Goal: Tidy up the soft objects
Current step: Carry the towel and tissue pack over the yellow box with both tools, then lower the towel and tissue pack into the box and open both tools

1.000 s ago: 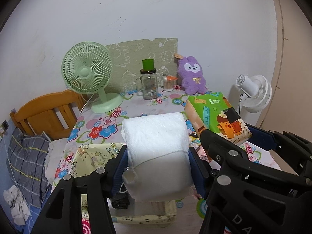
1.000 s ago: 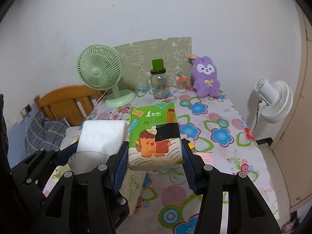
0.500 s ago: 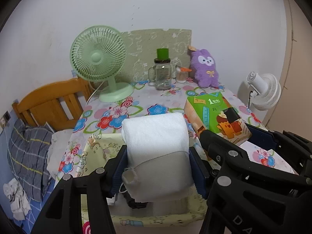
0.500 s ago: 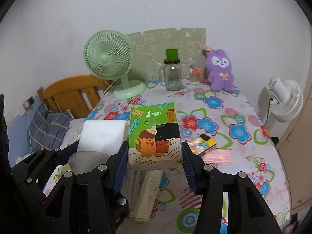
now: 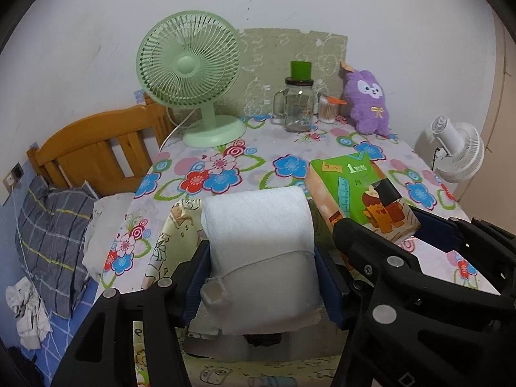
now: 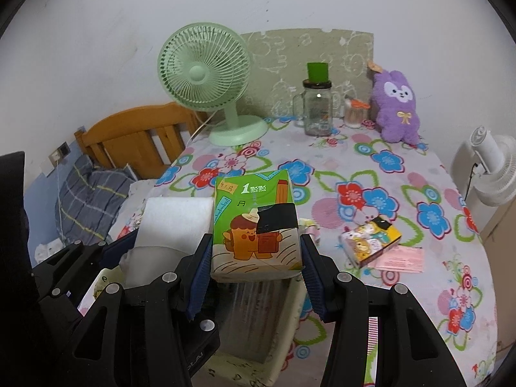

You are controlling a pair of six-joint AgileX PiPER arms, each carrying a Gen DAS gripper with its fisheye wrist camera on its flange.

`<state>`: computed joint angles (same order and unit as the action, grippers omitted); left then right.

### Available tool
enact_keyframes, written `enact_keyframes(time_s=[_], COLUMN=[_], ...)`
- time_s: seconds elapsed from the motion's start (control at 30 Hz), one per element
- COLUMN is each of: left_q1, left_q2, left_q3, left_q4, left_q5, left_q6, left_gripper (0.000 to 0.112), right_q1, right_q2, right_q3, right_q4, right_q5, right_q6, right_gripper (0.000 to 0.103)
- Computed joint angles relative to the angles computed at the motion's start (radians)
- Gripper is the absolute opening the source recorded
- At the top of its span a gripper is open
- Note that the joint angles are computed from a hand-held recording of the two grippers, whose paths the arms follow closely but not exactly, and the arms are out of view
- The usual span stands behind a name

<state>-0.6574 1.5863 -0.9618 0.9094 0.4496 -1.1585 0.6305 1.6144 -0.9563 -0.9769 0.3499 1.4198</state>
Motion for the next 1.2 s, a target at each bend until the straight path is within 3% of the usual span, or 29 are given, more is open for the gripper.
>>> enact_keyframes(time_s=[0.23,0.5,0.87,1.03,1.2], left_q1=[0.050,0.091,0.112,0.106,0.085], left_q2=[0.037,0.053,0.015,-0.009,-0.027], left_q3=[0.012,0.026,0.065,0.086,0.094], left_q4=[-0.030,-0.040,-0.065,-0.043,-0.021], left_q5=[-0.032,-0.046,-0.077,-0.084,-0.069], left_q6=[0.033,0.025,0.053,0.029,0.002], left_gripper=[0.067,0.081,0.084,0.095,0.096], right_q1=[-0.004,-0.003,0.017,0.012,0.014], right_q2=[0.065,0.126,0.145,0.134,0.111], right_q3=[-0.037,-0.085,-0.108,-0.096,-0.073], right_q4=[0.101,0.187,0.171,0.197,0.170], right_q5=[-0.029,-0.045,-0.045,-0.061,-0.071], right_q6=[-0.101,-0.203,-0.192,-0.216,-0.189], right_gripper=[0.055,0.055,0.057,0.074,0.078])
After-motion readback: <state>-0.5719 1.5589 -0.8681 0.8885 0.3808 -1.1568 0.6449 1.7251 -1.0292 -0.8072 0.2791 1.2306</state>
